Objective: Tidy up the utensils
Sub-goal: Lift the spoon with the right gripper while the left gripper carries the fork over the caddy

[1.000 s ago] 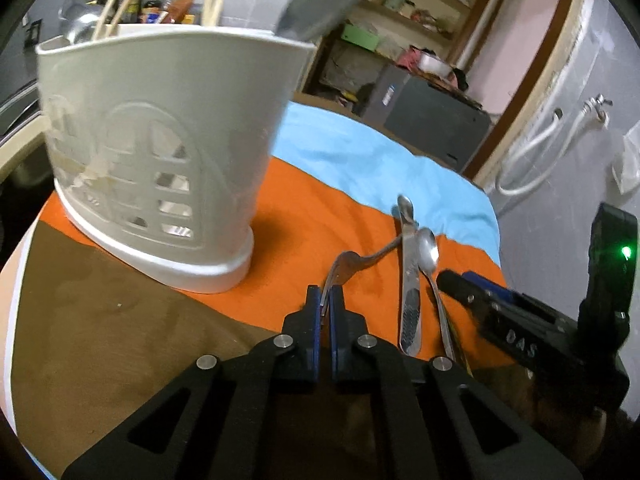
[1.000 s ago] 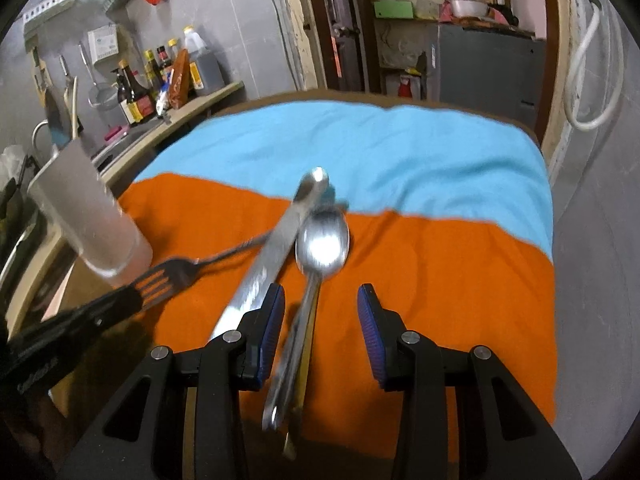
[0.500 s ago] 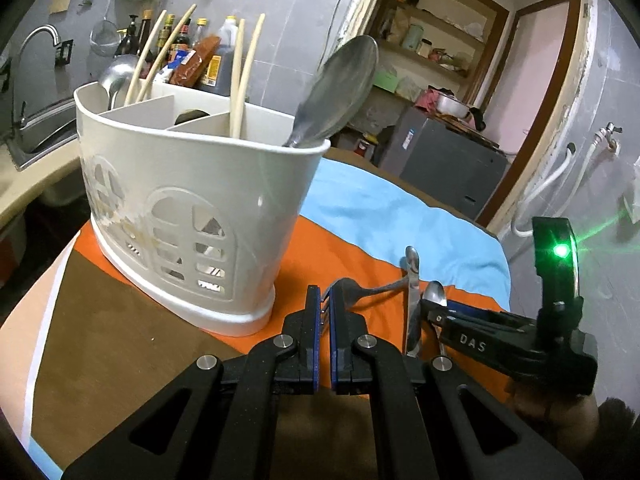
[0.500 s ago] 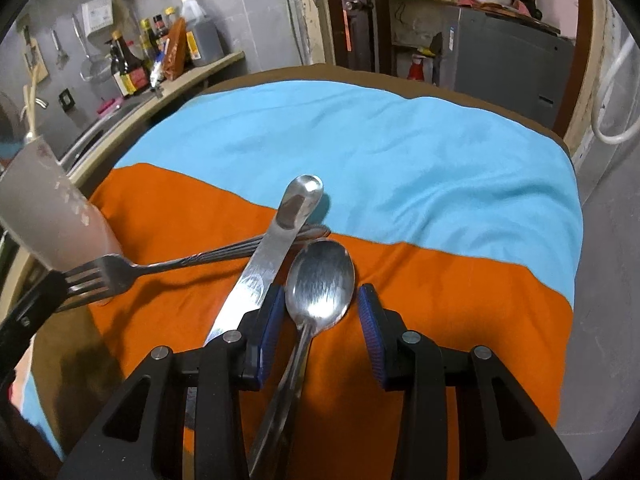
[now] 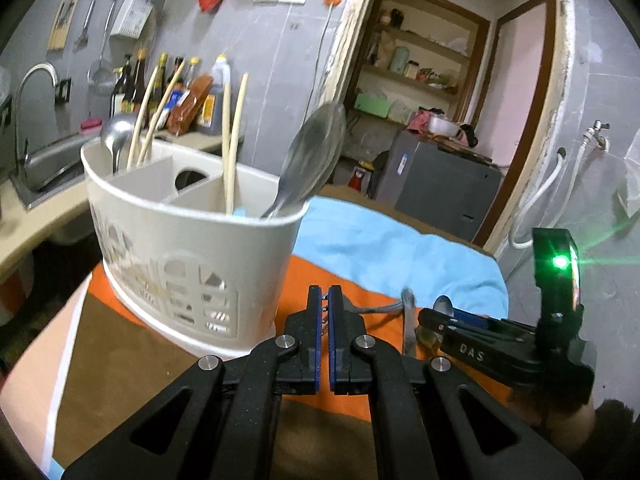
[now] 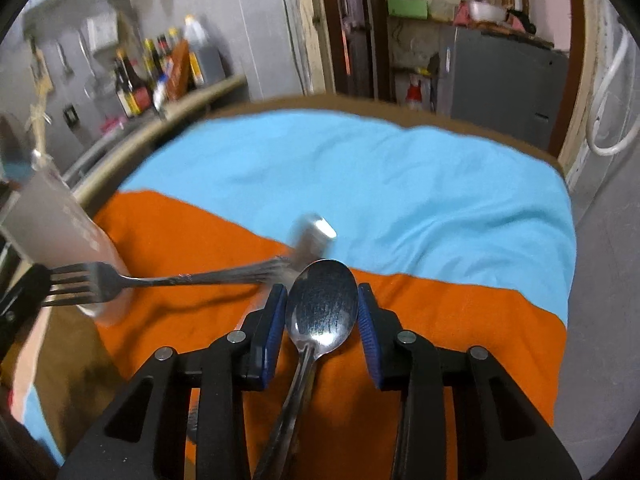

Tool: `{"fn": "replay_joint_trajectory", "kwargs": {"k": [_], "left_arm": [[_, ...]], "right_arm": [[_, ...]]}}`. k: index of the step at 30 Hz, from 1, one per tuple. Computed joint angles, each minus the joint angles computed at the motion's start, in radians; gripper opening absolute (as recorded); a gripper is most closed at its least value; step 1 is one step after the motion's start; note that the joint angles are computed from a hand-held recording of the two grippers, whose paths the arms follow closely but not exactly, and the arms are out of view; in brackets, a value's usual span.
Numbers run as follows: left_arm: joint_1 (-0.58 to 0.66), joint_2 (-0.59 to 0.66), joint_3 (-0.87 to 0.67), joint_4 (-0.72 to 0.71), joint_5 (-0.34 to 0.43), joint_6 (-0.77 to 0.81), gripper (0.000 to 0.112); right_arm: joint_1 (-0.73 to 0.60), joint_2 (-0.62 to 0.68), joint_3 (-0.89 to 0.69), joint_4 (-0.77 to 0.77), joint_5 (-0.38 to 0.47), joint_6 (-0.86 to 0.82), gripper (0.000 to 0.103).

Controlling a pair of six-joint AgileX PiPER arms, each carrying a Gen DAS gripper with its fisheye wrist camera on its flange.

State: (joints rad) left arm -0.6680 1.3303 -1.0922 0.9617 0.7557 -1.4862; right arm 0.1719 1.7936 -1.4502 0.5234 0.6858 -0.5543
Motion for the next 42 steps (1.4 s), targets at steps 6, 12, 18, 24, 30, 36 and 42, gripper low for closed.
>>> {"fn": "replay_joint_trajectory", "kwargs": {"k": [6, 12, 18, 24, 30, 36, 42], "left_arm": [[-0.036, -0.013, -0.013, 0.086, 0.029, -0.002, 0.0], [-0.036, -0.028, -0.033, 0.108, 0.025, 0.037, 0.0], [-0.024, -0.052, -0.063, 0.065, 0.009, 0.145, 0.0], [-0.004, -0.086, -0.088, -0.013, -0.023, 0.267, 0.0], [0.041, -0.126, -0.141, -0.139, -0.036, 0.424, 0.0], [0.103, -0.161, -0.205, -0.286, -0.043, 0.606, 0.0], [0.211, -0.192, -0.282, -0.517, -0.052, 0.855, 0.0]], "right_arm": [[-0.009, -0.123, 0.156, 0.176, -0.105, -0.174, 0.032], [-0.015, -0.229, 0.284, 0.339, -0.193, -0.309, 0.032], [-0.017, -0.32, 0.385, 0.488, -0.257, -0.43, 0.032], [0.006, -0.392, 0.415, 0.51, -0.323, -0.42, 0.032], [0.056, -0.45, 0.394, 0.353, -0.392, -0.261, 0.032], [0.135, -0.491, 0.337, -0.09, -0.451, 0.194, 0.032], [0.221, -0.508, 0.246, -0.554, -0.427, 0.655, 0.032]]}}
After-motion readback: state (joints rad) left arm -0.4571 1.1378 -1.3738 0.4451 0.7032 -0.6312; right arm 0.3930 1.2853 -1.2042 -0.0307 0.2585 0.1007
